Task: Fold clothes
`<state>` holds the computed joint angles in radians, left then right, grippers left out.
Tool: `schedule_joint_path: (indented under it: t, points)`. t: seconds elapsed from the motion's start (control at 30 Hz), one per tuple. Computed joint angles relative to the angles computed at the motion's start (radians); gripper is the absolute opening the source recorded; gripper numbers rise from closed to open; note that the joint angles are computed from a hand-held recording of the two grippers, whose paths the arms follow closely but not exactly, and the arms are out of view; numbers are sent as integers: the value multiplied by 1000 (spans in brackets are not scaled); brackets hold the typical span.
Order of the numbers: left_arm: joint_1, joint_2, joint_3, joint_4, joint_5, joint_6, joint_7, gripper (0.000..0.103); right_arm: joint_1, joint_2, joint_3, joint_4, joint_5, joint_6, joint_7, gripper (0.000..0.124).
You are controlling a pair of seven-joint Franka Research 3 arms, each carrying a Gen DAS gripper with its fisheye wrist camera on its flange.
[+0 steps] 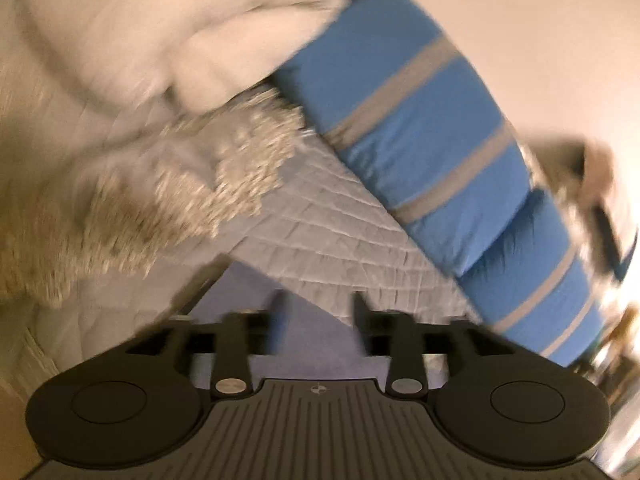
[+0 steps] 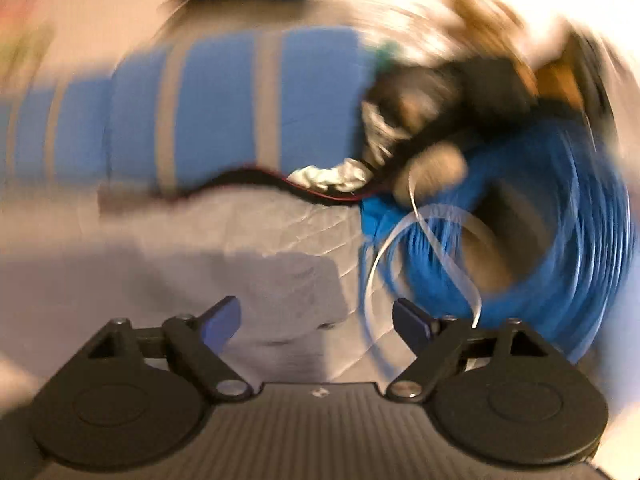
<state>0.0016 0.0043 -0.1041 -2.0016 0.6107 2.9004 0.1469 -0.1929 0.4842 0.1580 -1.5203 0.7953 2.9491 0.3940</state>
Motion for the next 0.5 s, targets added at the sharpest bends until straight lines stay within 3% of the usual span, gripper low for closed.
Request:
schedule_joint_path:
  t: [0.1,0.17,0.43,0.5]
  points:
    - [-51,36,-37,131,204,-171,43,71,29,37,-3,-5,-131,101,-153,90]
    - [-95,78,-54,216,259,-247,127,76,23,66,18,4,-197,138,-222,90]
    - [-272,332,-61,565,304,-322,479,79,-144,161,292,7,-334,211,-519,90]
    - [-313,413,-62,656,296,-323,584,79,-165,182,331,9,-368,216,-573,90]
